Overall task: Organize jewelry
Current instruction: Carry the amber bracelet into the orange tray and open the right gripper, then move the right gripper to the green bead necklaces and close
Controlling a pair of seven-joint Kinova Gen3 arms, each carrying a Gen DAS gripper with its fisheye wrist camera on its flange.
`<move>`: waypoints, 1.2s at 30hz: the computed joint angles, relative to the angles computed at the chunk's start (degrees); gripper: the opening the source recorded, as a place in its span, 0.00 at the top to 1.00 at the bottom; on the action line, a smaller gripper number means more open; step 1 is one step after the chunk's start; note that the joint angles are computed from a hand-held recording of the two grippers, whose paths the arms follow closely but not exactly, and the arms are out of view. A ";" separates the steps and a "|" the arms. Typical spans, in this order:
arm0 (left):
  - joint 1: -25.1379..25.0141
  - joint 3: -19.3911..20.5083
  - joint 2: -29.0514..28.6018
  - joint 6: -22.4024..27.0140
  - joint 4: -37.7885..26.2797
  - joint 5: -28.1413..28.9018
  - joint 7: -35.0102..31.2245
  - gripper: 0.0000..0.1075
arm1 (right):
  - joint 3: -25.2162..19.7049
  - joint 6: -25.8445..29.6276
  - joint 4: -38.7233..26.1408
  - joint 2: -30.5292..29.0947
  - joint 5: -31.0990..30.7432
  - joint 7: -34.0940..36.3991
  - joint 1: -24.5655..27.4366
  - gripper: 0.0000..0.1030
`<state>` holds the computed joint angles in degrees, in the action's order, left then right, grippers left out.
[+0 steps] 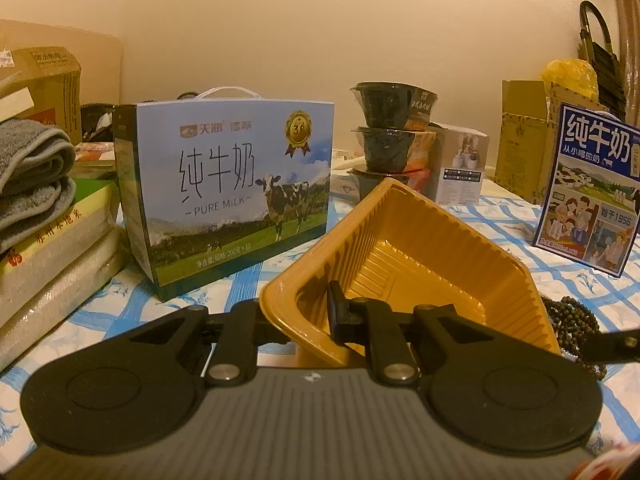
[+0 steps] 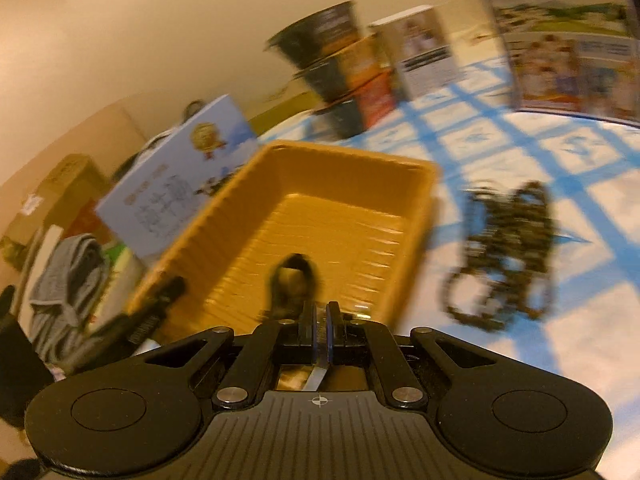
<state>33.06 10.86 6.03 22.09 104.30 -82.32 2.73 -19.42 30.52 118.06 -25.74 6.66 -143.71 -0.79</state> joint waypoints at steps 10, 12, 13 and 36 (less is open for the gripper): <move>0.11 0.11 0.04 0.30 -0.23 -0.29 -0.33 0.86 | -2.82 16.91 0.53 -8.31 5.42 -2.61 7.19 0.95; 0.10 0.10 -0.07 0.22 -0.04 -0.79 -0.07 0.86 | -2.50 19.00 0.72 -9.20 5.93 -2.56 7.73 0.95; 0.07 0.11 -0.10 0.19 0.07 -1.07 0.07 0.86 | -2.53 19.74 0.71 -9.40 6.22 -2.64 8.09 0.95; -0.89 0.82 -1.08 0.75 1.03 0.04 -0.42 0.85 | 0.73 14.57 1.80 -2.37 10.97 -1.83 4.99 0.94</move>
<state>32.17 11.68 4.95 22.84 105.33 -82.28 2.31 -18.69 45.09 119.85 -28.11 17.63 -145.54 4.20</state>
